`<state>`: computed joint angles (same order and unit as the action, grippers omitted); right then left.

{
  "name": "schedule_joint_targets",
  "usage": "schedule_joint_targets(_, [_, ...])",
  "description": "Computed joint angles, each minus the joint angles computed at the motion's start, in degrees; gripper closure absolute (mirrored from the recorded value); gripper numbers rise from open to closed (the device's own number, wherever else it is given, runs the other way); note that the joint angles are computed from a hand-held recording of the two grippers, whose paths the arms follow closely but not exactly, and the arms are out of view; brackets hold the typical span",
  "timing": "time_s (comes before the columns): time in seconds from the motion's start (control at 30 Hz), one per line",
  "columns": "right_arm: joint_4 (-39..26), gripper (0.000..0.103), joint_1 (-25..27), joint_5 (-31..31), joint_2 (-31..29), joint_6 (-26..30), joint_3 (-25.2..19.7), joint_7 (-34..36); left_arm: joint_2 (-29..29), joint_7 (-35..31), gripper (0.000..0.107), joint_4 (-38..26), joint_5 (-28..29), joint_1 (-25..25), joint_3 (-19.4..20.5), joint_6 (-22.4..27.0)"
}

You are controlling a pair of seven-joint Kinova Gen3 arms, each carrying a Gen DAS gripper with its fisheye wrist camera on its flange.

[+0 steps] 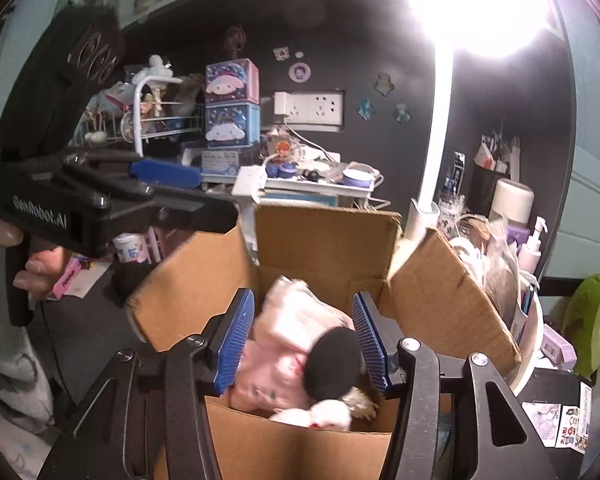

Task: Organize soft objects
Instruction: 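Open both grippers to release the foam ball and cream piece into the box, then move both grippers back to the desk toward the black fuzzy plush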

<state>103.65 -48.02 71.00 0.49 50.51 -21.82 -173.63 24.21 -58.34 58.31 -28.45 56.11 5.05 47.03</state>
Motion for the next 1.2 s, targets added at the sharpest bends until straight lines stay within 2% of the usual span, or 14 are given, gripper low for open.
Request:
schedule_joint_targets(0.07, [-1.17, 0.054, -0.98, 1.00, 1.04, 1.53, -0.61, -0.14, -2.93, 3.49, 0.020, 5.18, -1.81, 0.69, -1.46, -2.17])
schedule_joint_targets(0.27, [-5.81, 0.050, -6.16, 4.34, 5.15, 7.00, -0.40, -0.76, -10.73, 14.84, 0.016, 18.78, -8.98, 0.18, -2.11, -6.87])
schedule_joint_targets(0.37, [-8.25, 0.042, -8.76, 6.05, 7.32, 8.24, 0.10, -0.24, -14.60, 19.85, 0.016, 25.12, -11.81, -1.10, -1.82, -8.66])
schedule_joint_targets(0.43, [-10.44, 0.040, -12.26, 7.35, 9.33, 10.62, 2.13, 0.33, -17.00, 22.34, 0.016, 28.85, -13.06, -2.46, -1.39, -9.41])
schedule_joint_targets(0.53, [-13.29, 0.036, -12.94, 6.52, 11.23, 7.48, 2.86, 2.74, -19.69, 25.66, 0.015, 33.42, -14.75, -4.61, -0.50, -9.87])
schedule_joint_targets(0.73, [-21.99, 0.036, -14.77, -3.15, 17.67, -0.32, 7.33, 15.03, -23.40, 30.06, 0.015, 41.17, -15.11, -10.23, 1.42, -11.37])
schedule_joint_targets(0.93, [-31.67, 0.027, -5.79, -16.58, 26.43, -5.79, 0.49, 28.57, -25.54, 33.27, 0.015, 47.12, -13.81, -16.33, 3.29, -13.55])
schedule_joint_targets(1.07, [-40.55, 0.017, -0.14, -25.90, 33.90, -4.76, -5.22, 35.67, -26.43, 34.05, 0.015, 49.64, -12.77, -20.14, 4.70, -15.06])
schedule_joint_targets(1.13, [-45.86, 0.014, -0.56, -30.56, 37.51, -2.46, -4.34, 40.31, -26.80, 32.99, 0.015, 50.51, -11.11, -22.01, 5.16, -16.34])
schedule_joint_targets(1.2, [-51.17, 0.014, -2.72, -35.22, 40.88, -0.26, -0.19, 44.22, -26.78, 32.01, 0.015, 50.91, -9.82, -23.71, 5.87, -16.73])
